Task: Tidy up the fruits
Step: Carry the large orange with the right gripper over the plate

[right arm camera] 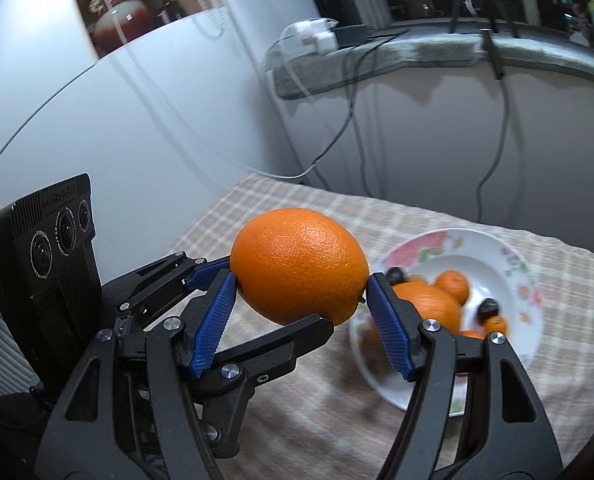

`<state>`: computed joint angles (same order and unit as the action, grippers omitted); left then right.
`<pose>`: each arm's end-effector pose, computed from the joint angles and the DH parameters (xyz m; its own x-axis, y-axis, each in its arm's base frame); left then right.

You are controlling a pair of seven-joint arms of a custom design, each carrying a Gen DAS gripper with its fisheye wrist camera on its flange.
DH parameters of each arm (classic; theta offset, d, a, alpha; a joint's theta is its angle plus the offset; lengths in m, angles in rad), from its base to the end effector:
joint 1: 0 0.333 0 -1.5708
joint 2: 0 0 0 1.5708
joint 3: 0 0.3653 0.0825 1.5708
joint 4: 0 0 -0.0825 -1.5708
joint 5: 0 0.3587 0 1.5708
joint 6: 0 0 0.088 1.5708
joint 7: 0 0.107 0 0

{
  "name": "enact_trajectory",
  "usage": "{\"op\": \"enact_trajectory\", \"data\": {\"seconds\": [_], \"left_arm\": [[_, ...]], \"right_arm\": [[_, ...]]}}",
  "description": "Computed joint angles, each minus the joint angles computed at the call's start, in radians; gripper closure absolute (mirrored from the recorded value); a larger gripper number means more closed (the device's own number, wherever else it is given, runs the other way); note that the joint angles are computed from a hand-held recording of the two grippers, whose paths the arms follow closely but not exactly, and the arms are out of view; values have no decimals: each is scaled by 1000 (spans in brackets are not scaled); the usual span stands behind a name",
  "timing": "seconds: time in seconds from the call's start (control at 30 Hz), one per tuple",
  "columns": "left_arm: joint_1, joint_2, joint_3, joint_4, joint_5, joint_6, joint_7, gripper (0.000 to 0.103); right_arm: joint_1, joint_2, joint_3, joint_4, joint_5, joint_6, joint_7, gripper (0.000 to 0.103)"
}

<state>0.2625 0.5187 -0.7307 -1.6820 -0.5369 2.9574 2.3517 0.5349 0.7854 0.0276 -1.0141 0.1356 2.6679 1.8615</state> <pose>0.6873 -0.1863 0.5012 -0.5793 -0.7930 0.1886 -0.5472 0.2070 -0.8110 0.7040 0.4267 0.5298 0.2961 -0.8845 -0.3605 -0.7343 0.0305 -0.6781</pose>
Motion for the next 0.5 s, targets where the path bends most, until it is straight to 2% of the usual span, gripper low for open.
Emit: {"op": "enact_trajectory", "data": {"seconds": [0.27,0.5], "left_arm": [[-112,62,70,120,73,-71,-60,31],[-202,121,140,236,137,-147,-120,31]], "right_arm": [[-32,-58,-23,-121,4,63,25,32],[-63,-66,-23,-152,16,80,30,32]]}}
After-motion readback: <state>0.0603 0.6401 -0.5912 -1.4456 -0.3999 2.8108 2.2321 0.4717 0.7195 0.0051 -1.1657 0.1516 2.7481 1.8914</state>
